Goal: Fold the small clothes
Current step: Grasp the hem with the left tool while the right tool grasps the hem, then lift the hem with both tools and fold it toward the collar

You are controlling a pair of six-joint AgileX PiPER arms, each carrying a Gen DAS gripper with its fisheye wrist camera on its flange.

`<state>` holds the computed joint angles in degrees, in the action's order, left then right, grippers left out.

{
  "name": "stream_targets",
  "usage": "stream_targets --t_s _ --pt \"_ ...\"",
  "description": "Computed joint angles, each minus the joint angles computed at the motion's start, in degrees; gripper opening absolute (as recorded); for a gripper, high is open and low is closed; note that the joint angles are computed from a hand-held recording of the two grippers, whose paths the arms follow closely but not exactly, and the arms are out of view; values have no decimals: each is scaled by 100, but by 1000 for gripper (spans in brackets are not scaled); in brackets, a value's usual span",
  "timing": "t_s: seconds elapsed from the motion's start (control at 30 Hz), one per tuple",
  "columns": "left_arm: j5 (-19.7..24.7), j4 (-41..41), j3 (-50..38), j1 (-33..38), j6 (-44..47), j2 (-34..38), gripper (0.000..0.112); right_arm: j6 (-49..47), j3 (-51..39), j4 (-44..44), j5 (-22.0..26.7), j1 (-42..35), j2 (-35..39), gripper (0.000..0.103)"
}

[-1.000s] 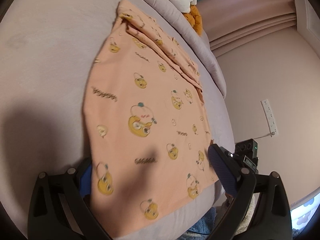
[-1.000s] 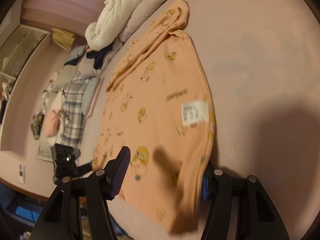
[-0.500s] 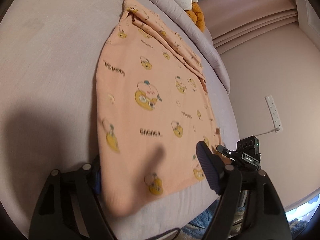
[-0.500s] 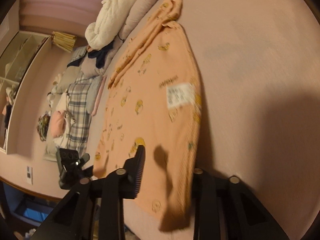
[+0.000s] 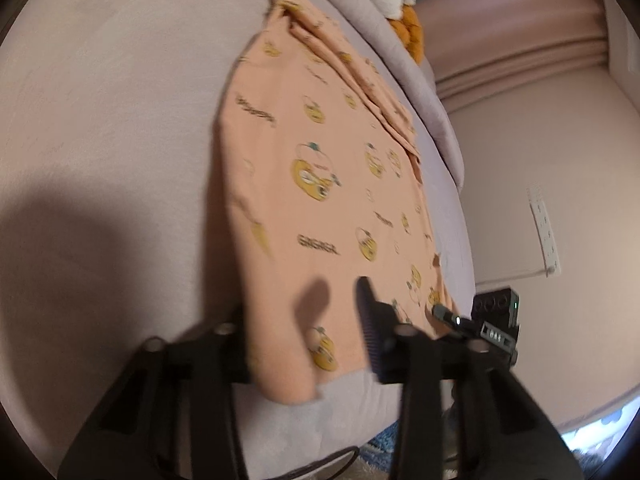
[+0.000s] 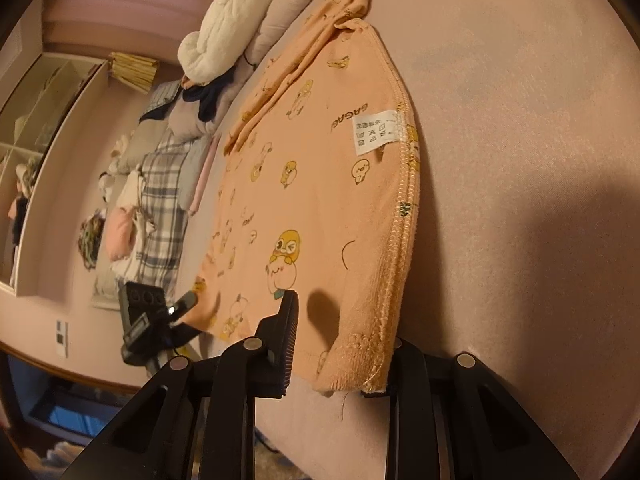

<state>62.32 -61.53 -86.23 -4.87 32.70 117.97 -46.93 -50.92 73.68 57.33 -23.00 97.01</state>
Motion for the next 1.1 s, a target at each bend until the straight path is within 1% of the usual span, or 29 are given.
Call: stream_targets --t_s 0.03,0.1,0.2,0.23,0.3,0.4,0.5,0.63,0.73,0.93,1.1 --pt "-12 -18 4 21 -33 21 25 8 13 8 -23 11 -24 27" --pt "-30 -11 33 55 -55 25 15 50 54 -10 -125 67 -99 24" --pt "-68 38 83 82 -108 -7 8 106 109 -60 -283 134 -204 18" --pt "-64 53 82 84 -120 -15 8 133 123 -65 -335 171 -241 17" --pt "-58 92 55 75 -147 -31 8 136 122 -102 -362 208 -292 12" --pt "23 -32 22 109 -63 -23 8 -71 168 133 -346 274 -357 9" --pt "128 -334 100 164 187 -88 7 -390 233 485 -221 193 -340 9" --pt "360 -844 164 271 585 -150 7 -839 259 979 87 45 -323 9" --pt "402 -981 106 269 619 -130 7 -1077 250 1291 286 -58 -272 9" --pt "460 -1138 -92 225 642 -80 7 -1117 105 1558 129 109 -175 9" --pt "526 -1380 -337 237 663 12 7 -1265 -55 1771 269 102 -93 9"
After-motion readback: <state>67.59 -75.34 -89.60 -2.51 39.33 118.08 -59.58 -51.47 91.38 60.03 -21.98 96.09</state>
